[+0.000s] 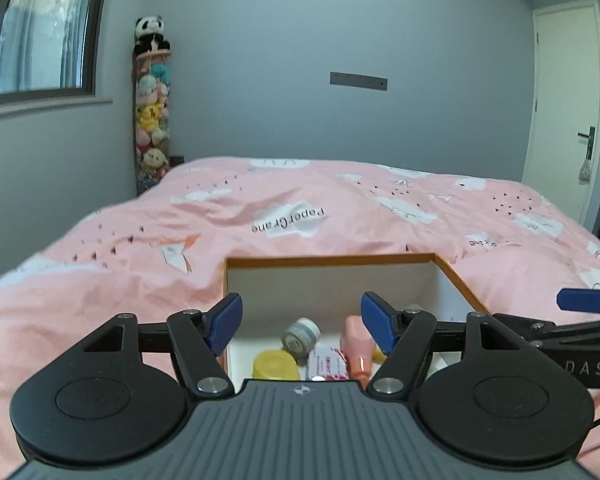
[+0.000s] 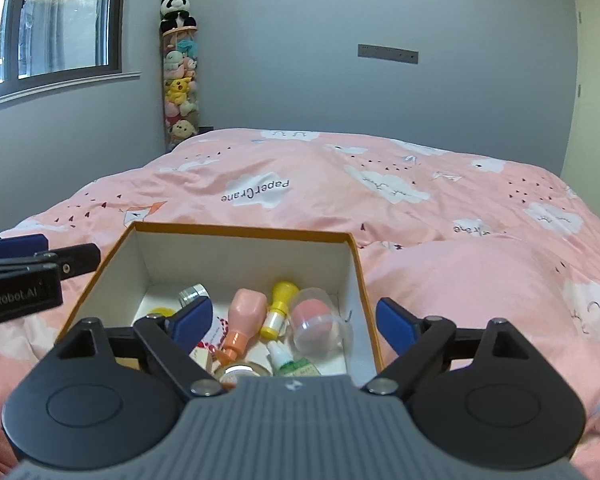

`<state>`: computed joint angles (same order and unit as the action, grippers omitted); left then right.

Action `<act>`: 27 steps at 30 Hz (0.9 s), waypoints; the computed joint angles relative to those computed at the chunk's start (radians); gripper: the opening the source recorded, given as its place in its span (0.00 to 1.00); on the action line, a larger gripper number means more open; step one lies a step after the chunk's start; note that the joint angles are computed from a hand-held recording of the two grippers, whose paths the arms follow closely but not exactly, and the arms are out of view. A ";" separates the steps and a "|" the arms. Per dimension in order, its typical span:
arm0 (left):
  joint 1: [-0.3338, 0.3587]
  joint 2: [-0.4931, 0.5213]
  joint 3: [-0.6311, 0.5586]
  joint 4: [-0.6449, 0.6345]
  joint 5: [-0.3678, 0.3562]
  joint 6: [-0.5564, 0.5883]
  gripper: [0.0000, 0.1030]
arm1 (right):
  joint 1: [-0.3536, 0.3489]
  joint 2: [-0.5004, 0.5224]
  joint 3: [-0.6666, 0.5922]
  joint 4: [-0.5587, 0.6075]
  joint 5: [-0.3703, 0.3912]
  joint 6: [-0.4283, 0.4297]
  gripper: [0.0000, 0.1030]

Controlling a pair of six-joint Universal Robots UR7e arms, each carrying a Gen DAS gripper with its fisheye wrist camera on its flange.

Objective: Organize rigid objects

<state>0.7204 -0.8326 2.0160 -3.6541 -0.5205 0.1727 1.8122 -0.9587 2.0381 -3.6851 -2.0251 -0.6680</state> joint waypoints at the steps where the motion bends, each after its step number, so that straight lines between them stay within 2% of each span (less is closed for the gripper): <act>1: 0.001 -0.008 0.014 0.005 -0.007 -0.022 0.79 | -0.001 0.000 0.011 -0.015 0.001 -0.001 0.87; 8: -0.009 -0.012 0.060 0.014 0.024 -0.032 0.86 | -0.014 0.022 0.047 -0.084 -0.004 -0.045 0.92; 11: -0.007 -0.016 0.067 0.059 0.028 -0.055 0.86 | -0.016 0.031 0.044 -0.087 -0.008 -0.041 0.93; 14: 0.001 -0.034 0.076 0.142 0.016 -0.121 0.87 | -0.018 0.037 0.042 -0.091 -0.014 -0.026 0.93; 19: 0.009 -0.054 0.077 0.302 0.042 -0.248 0.88 | -0.025 0.051 0.040 -0.110 -0.026 -0.019 0.96; 20: 0.010 -0.059 0.078 0.327 0.044 -0.271 0.96 | -0.027 0.050 0.040 -0.103 -0.027 -0.016 0.96; 21: 0.008 -0.061 0.083 0.337 0.048 -0.287 1.00 | -0.029 0.050 0.038 -0.092 -0.026 -0.012 0.96; 27: 0.003 -0.060 0.092 0.368 0.051 -0.331 1.00 | -0.037 0.052 0.035 -0.050 -0.042 0.014 0.96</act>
